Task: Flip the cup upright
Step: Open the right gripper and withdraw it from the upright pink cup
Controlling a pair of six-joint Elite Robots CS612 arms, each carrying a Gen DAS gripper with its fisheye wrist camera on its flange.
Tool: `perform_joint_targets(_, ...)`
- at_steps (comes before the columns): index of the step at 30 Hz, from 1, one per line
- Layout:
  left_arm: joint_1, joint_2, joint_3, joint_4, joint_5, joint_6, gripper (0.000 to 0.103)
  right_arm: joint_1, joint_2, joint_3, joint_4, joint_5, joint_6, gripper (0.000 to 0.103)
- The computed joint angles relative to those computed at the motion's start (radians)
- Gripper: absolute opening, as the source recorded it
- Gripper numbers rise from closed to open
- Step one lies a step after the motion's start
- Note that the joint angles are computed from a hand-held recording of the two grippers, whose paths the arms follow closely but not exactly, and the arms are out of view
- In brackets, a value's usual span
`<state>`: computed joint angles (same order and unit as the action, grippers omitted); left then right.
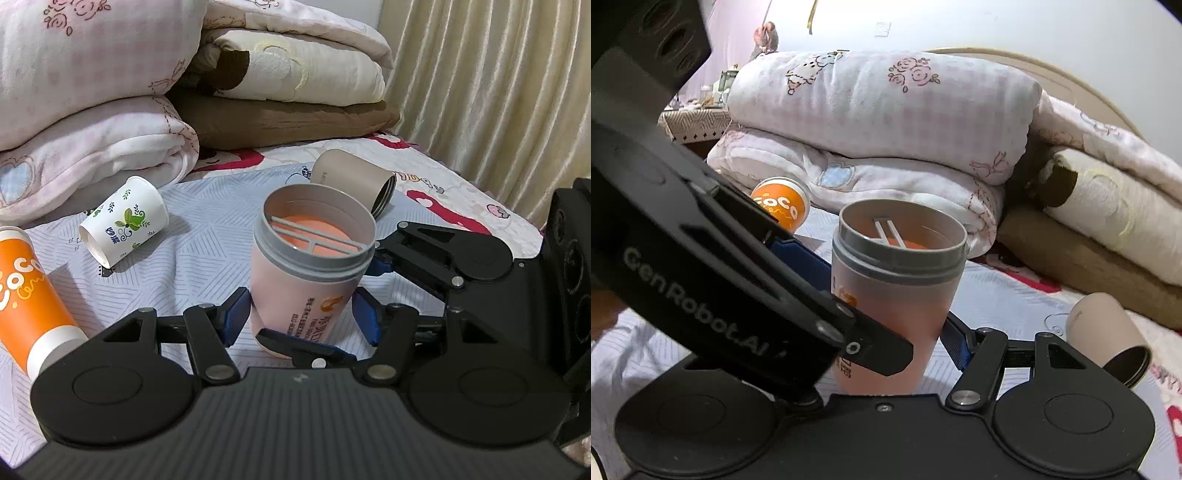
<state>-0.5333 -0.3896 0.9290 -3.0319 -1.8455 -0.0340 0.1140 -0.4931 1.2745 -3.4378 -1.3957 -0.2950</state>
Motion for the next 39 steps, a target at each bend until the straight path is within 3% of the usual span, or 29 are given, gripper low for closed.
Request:
perform_joint_targets(15, 0.004, 0.008, -0.011, 0.030, -0.026, -0.039, 0.060, 0.006, -0.004, 0.015, 0.025, -0.010, 0.004, 0.070)
perform_joint_targets(18, 0.003, 0.001, -0.001, 0.028, -0.020, -0.042, 0.064, 0.005, -0.010, 0.018, 0.037, 0.000, 0.017, 0.080)
perform_joint_targets(21, 0.002, -0.011, 0.014, 0.034, -0.015, -0.041, 0.079, 0.007, -0.023, 0.033, 0.045, -0.006, 0.022, 0.087)
perform_joint_targets(25, 0.001, -0.037, 0.040, 0.082, -0.005, -0.052, 0.092, 0.008, -0.051, 0.047, 0.134, -0.025, 0.080, 0.092)
perform_joint_targets(28, -0.001, -0.064, 0.070, 0.106, 0.016, -0.055, 0.094, 0.002, -0.080, 0.063, 0.211, -0.010, 0.158, 0.092)
perform_joint_targets(32, -0.002, -0.105, 0.117, 0.120, 0.058, -0.129, 0.097, -0.002, -0.119, 0.103, 0.251, 0.008, 0.227, 0.092)
perform_joint_targets(39, -0.030, -0.217, 0.223, 0.167, 0.202, -0.143, 0.099, -0.013, -0.194, 0.196, 0.261, 0.065, 0.336, 0.092)
